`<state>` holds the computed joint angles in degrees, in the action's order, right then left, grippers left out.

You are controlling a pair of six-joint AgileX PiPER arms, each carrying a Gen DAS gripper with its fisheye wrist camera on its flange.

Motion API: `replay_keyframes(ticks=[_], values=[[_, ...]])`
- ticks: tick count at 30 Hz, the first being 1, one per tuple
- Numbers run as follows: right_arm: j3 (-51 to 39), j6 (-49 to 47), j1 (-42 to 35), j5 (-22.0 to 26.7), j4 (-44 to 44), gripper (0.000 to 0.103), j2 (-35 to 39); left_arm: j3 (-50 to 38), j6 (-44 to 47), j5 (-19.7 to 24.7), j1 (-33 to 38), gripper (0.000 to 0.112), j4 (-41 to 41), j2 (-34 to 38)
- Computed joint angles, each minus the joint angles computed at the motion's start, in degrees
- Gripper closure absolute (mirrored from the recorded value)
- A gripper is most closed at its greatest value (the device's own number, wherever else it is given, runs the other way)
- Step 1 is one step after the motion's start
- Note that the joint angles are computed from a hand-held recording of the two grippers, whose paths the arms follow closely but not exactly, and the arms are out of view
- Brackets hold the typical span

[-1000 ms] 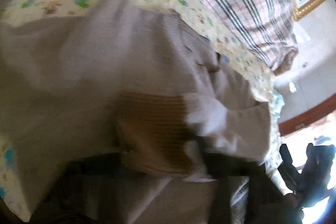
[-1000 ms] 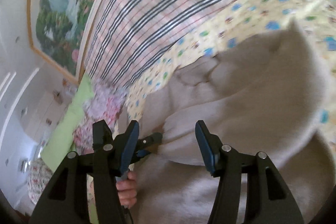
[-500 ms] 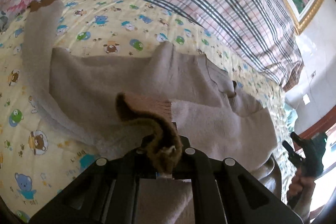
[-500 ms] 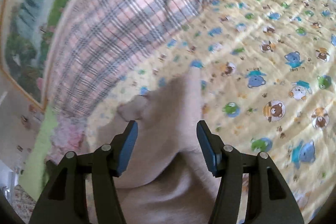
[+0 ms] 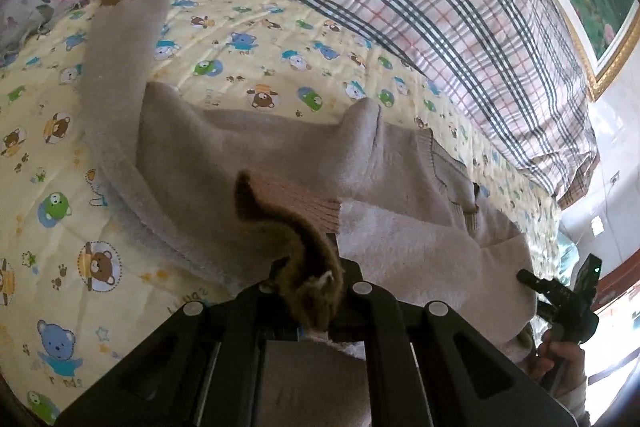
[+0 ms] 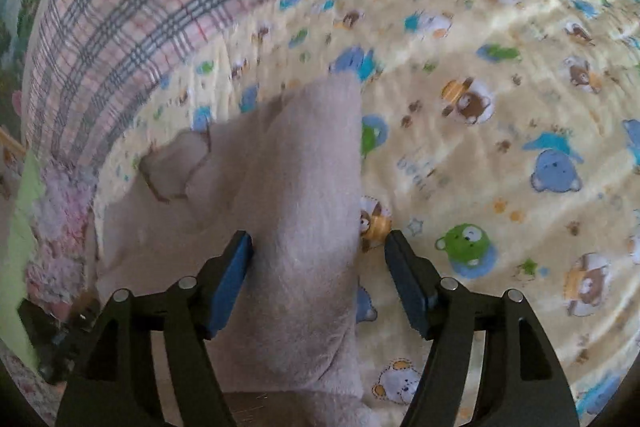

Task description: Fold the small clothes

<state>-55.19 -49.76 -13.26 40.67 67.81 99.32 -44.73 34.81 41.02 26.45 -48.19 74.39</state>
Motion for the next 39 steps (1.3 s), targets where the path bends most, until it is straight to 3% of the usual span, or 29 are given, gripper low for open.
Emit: replay_keyframes(ticks=[1, 2, 5, 8, 12, 18, 21, 23, 25, 28, 32, 33, 34, 35, 36, 37, 39], values=[[-0.36, -0.84, 0.29, 0.28, -1.76, 0.086, -0.35, -0.50, -0.41, 0.34, -0.85, 0.107, 0.08, 0.17], [-0.65, -0.83, -0.40, 1.09, -3.24, 0.094, -0.96, -1.17, -0.96, 0.94, -1.87, 0.107, 0.06, -0.05], [-1.75, -4.20, -5.42, 3.09, -4.27, 0.095, -4.70, -2.84, 0.33, 2.09, -4.87, 0.107, -2.56, -1.74], [-5.46, -5.09, -10.98, 7.20, -5.28, 0.096, -3.69, -4.13, 0.13, 0.14, -9.79, 0.107, -3.22, -1.53], [-6.41, -5.36, -10.59, 4.76, -7.78, 0.096, 0.09, -1.67, -0.93, -8.21, -15.24, 0.107, 1.78, 0.45], [-3.72, -5.11, -8.62, 3.33, -4.53, 0.093, 1.79, 2.36, 4.94, -9.57, -12.70, 0.106, 0.05, 0.47], [-0.61, -4.75, -9.72, 4.60, -4.13, 0.086, -2.11, 3.08, 5.86, -9.10, -12.07, 0.104, -0.13, -0.56], [2.90, -7.20, -11.92, 6.17, -3.59, 0.064, -6.61, 3.18, 4.63, -9.38, -12.65, 0.104, 1.15, -0.96], [7.63, -12.27, -15.40, 8.67, -1.43, 0.049, -11.43, 3.17, 2.77, -9.39, -13.25, 0.104, 2.58, -1.43], [13.39, -16.71, -18.13, 10.39, -3.02, 0.049, -17.54, 2.84, -0.16, -8.96, -13.87, 0.104, 4.46, -1.74], [18.36, -17.40, -14.43, 3.94, -7.53, 0.049, -20.89, 2.00, -6.38, -8.41, -15.12, 0.103, 9.61, -1.60], [19.02, -17.41, -13.59, 2.81, -7.87, 0.049, -20.81, 2.03, -7.05, -8.30, -15.25, 0.103, 10.05, -1.73], [19.54, -17.78, -12.62, 2.05, -7.94, 0.056, -20.23, 2.00, -7.33, -8.13, -15.22, 0.103, 10.31, -1.69], [19.76, -17.67, -12.11, 1.85, -8.38, 0.078, -19.74, 1.88, -8.01, -7.63, -15.12, 0.103, 10.83, -1.73], [19.83, -16.40, -11.72, 1.36, -9.41, 0.091, -19.31, 1.87, -7.92, -7.19, -14.88, 0.103, 10.61, -1.86], [20.21, -16.32, -12.82, 2.16, -9.30, 0.096, -19.66, 1.84, -7.59, -6.63, -14.53, 0.103, 10.24, -2.15], [20.33, -17.72, -18.53, 8.10, -8.83, 0.097, -21.45, 1.85, -7.13, -5.94, -14.10, 0.103, 10.03, -2.75]])
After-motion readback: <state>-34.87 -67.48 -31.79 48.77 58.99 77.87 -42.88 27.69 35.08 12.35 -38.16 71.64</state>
